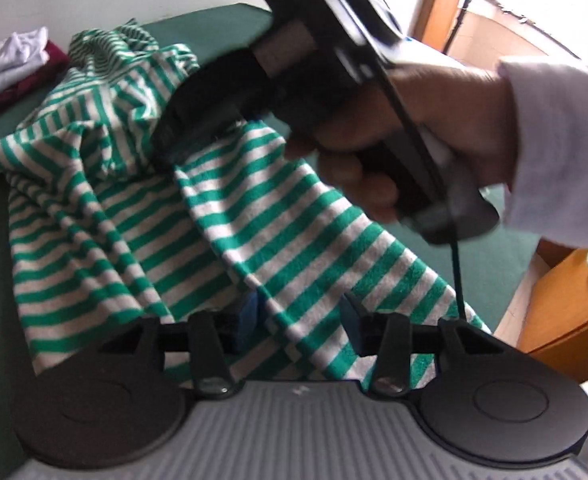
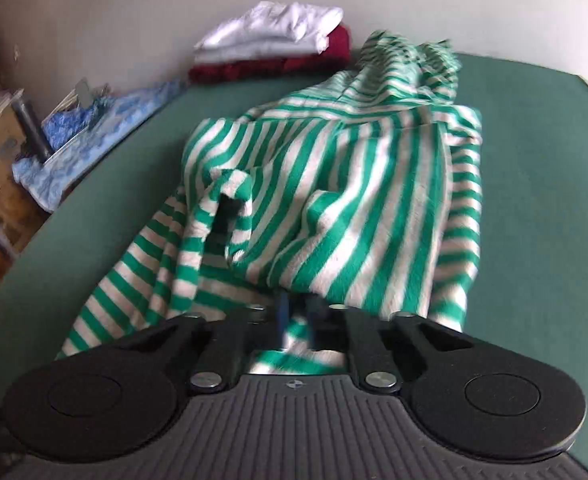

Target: Fold clothes

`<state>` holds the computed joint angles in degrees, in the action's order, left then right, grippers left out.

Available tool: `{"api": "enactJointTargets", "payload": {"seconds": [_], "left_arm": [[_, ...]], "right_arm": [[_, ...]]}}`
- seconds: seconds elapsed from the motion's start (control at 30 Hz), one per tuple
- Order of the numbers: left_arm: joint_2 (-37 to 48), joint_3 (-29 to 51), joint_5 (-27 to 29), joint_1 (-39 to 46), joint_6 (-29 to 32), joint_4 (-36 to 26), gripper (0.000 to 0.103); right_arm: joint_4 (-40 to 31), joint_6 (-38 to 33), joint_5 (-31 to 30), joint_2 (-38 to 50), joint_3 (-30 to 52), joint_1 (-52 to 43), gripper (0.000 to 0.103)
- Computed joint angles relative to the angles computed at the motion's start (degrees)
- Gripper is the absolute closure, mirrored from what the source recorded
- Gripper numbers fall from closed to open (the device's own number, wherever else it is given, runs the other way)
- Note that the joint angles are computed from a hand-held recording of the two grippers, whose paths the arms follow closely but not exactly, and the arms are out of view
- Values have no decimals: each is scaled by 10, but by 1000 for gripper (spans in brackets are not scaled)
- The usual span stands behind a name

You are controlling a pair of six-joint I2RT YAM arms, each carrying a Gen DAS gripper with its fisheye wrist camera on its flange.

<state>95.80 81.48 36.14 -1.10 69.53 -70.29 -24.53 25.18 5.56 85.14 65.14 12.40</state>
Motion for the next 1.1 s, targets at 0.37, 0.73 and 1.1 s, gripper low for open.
{"api": "enactJointTargets", "payload": {"seconds": [0.37, 0.73, 1.1], "left_arm": [[-45, -30, -42, -5, -2, -12, 46], [116, 139, -60, -11, -135, 162, 49], [221, 249, -9, -4, -41, 79, 33]], "right_arm": [[73, 49, -273, -32, -53, -126, 79], [162, 24, -198, 75, 21, -140, 59], [102, -45, -41, 132, 130, -119, 100]]}}
